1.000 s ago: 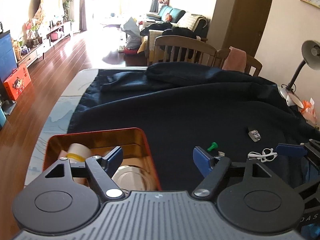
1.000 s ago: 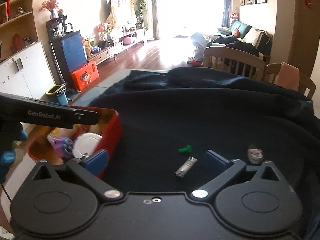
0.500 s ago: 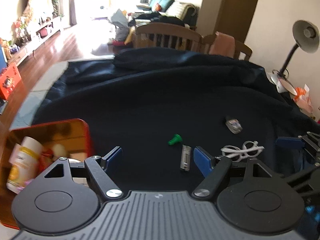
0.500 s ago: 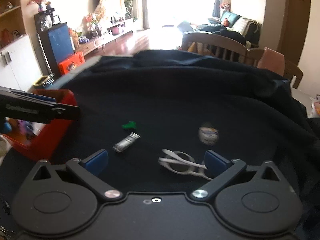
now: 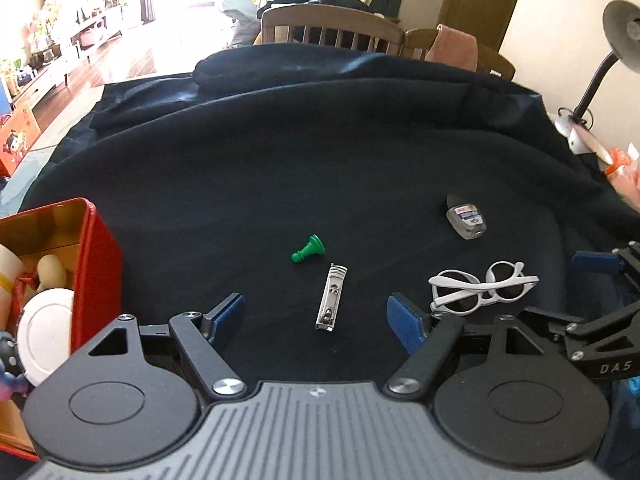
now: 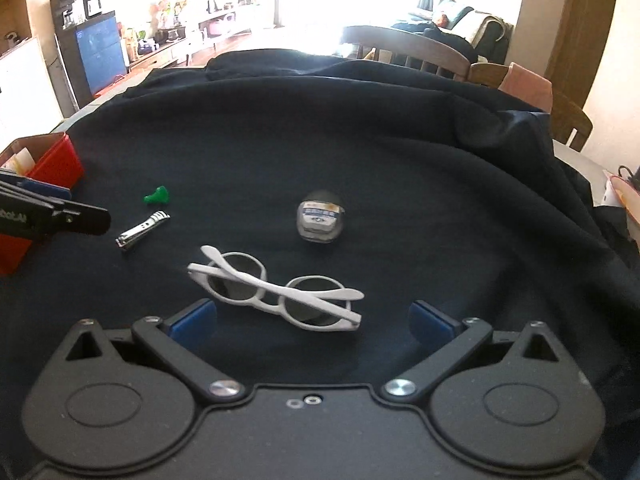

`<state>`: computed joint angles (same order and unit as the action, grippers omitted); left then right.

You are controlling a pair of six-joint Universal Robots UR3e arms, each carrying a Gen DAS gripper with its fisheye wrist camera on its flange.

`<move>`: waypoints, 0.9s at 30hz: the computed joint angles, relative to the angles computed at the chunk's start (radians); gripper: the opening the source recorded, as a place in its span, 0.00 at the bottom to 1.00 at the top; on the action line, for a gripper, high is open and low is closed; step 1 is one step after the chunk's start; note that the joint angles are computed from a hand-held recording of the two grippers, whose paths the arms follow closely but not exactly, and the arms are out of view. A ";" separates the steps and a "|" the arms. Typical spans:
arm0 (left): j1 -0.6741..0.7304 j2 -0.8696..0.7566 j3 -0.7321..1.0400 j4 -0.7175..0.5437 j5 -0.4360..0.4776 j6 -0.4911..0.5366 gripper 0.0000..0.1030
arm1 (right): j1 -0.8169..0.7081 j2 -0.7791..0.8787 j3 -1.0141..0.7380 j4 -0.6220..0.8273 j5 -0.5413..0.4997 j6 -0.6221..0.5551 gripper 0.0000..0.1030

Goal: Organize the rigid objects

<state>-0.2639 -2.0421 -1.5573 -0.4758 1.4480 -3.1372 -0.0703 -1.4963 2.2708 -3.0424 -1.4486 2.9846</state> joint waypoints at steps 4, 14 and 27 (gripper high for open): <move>-0.032 -0.061 0.059 -0.012 0.056 -0.017 0.76 | -0.022 0.051 -0.014 -0.026 0.019 0.002 0.98; -0.070 -0.166 0.157 -0.018 0.119 -0.033 0.76 | -0.086 0.119 -0.044 -0.008 0.099 -0.077 0.90; -0.099 -0.221 0.217 -0.024 0.141 -0.014 0.52 | -0.137 0.110 -0.018 0.004 0.224 -0.240 0.78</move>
<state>-0.3625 -2.2632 -1.3406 -0.5003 1.5890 -3.1509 -0.2076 -1.3860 2.2531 -3.0380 -1.2245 2.7445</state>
